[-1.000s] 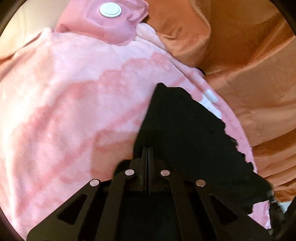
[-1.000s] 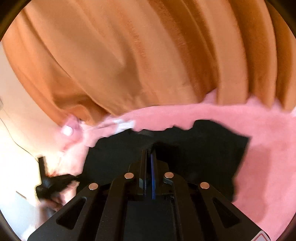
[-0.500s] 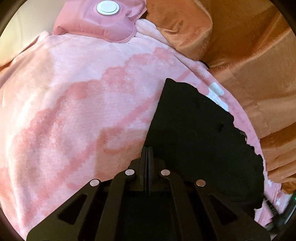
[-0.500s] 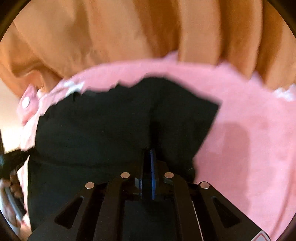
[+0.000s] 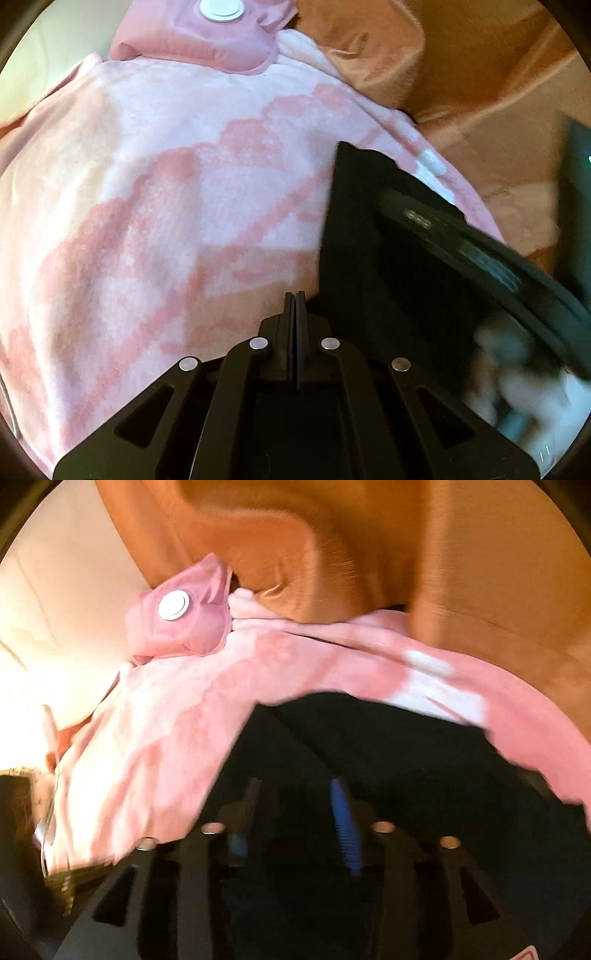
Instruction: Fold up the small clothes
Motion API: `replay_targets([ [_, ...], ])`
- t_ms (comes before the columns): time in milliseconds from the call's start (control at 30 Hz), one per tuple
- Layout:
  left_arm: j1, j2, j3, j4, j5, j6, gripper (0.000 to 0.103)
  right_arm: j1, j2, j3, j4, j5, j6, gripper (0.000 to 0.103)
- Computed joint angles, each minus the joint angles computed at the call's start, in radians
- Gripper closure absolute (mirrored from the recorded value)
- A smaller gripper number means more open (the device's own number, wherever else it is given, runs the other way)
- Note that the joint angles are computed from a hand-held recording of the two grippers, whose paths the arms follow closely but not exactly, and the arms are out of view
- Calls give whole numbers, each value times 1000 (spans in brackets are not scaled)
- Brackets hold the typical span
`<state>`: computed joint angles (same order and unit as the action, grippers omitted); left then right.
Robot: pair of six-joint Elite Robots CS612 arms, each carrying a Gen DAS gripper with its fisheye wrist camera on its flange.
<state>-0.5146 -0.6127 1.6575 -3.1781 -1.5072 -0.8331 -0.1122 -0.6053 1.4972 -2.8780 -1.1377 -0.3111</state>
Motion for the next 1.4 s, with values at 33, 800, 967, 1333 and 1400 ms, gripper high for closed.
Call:
replay_targets([
  [33,-1,1,-2,4,-4,28,103,11,12,-22,20,-21,-7,56],
  [800,12,11,-7,-62,3,-23,96,-105,-88,141,-238,118,138,61],
  [967,-4,2,-14,-43,55,19,86,-176,-178,340,-332,-130,34,50],
  [1333,-54,31,-46,35,224,198,86,-271,-114,334,-234,-7,216,54],
  [1400,-51,36,-50,24,231,206,87,-263,-109,318,-240,3,216,97],
])
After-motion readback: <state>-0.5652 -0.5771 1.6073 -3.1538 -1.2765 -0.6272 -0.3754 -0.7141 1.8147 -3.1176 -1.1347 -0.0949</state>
